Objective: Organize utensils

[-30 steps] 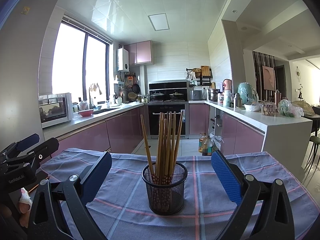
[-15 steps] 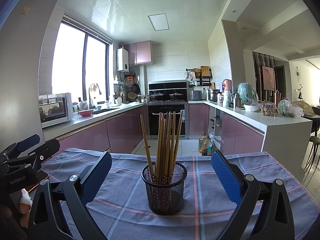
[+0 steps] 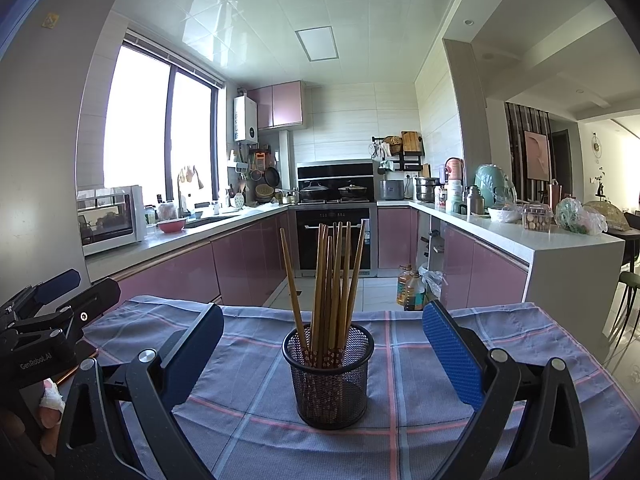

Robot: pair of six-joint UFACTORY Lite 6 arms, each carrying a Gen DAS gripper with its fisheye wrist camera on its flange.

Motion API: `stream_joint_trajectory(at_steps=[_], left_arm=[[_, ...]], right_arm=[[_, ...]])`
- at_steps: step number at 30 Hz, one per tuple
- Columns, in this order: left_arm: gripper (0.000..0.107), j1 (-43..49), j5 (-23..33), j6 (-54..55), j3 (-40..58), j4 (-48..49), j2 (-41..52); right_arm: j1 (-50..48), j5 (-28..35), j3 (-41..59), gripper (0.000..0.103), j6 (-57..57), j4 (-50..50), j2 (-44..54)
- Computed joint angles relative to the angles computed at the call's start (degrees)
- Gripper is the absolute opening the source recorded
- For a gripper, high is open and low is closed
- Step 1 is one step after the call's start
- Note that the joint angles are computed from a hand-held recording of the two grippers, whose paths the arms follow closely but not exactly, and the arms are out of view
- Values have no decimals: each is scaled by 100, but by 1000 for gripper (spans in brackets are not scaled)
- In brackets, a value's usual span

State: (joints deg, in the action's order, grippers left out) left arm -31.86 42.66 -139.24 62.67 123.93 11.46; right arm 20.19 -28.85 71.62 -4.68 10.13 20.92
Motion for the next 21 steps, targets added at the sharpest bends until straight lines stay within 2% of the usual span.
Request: stream_joint_trajectory(at_steps=[21], left_arm=[[98, 36, -33, 11, -21, 6, 10]], right_arm=[[-5, -8, 27, 96, 3, 20, 46]])
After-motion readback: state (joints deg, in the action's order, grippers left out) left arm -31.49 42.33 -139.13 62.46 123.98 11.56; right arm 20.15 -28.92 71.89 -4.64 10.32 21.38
